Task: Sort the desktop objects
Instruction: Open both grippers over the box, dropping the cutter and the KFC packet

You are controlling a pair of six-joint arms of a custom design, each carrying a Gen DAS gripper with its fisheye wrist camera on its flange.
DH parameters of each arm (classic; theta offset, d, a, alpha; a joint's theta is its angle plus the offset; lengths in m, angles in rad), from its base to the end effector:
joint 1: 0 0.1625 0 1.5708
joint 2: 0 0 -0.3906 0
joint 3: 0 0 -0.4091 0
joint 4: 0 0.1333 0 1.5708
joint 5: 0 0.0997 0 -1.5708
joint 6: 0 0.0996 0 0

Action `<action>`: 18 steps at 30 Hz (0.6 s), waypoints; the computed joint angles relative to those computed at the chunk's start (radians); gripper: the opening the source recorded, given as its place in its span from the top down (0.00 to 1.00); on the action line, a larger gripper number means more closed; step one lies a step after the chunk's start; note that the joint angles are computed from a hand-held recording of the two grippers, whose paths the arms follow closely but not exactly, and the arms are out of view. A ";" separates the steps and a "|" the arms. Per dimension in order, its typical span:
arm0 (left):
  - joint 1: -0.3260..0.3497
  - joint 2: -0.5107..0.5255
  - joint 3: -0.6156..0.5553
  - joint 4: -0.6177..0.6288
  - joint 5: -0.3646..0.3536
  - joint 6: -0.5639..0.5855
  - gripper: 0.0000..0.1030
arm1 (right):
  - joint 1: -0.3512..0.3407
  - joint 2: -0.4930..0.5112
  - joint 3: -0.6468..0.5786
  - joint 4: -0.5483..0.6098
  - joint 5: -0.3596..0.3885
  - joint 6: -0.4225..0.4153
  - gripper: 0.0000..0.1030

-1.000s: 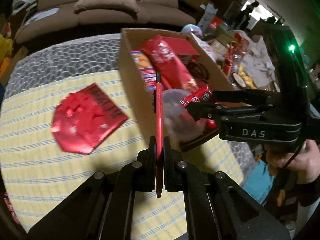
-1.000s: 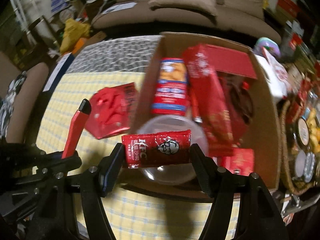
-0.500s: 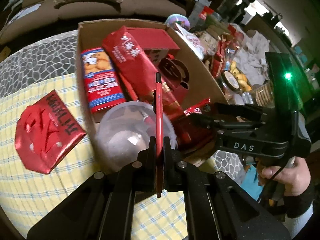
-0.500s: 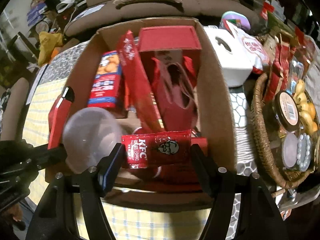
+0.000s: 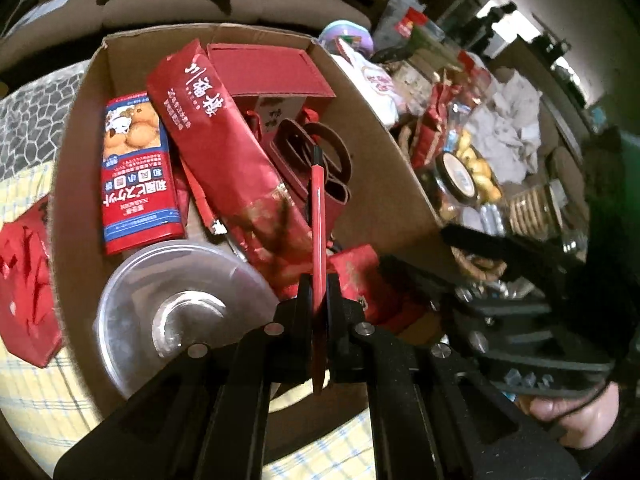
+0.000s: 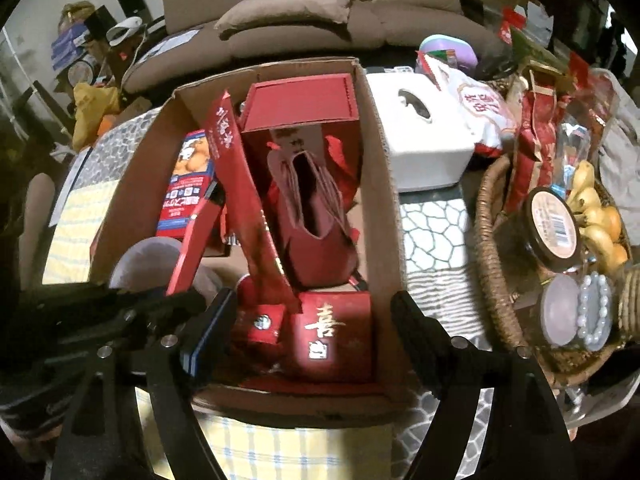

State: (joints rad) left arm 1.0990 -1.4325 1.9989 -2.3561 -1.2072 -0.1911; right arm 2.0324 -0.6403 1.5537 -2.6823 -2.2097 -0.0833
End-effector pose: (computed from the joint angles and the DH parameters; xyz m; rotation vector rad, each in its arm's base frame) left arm -0.0845 -0.5368 0.2606 0.3396 2.8127 -0.4638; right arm 0.3676 -0.5730 0.0133 0.5986 -2.4506 0.4029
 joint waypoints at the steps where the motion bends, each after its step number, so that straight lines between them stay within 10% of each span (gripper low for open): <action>1: 0.003 0.006 0.005 -0.023 -0.002 -0.011 0.95 | -0.003 -0.004 0.004 -0.005 0.011 0.003 0.22; 7: 0.005 0.024 0.008 -0.063 0.026 -0.050 0.93 | -0.001 0.000 -0.002 -0.011 0.008 0.005 0.22; 18: -0.048 -0.066 0.009 0.020 0.118 -0.024 0.58 | 0.003 -0.007 0.010 -0.006 0.038 0.035 0.22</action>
State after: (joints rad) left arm 1.0509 -1.4981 2.0078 -2.3359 -1.0891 -0.2153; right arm 2.0354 -0.6474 1.5640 -2.6888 -2.1722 -0.0486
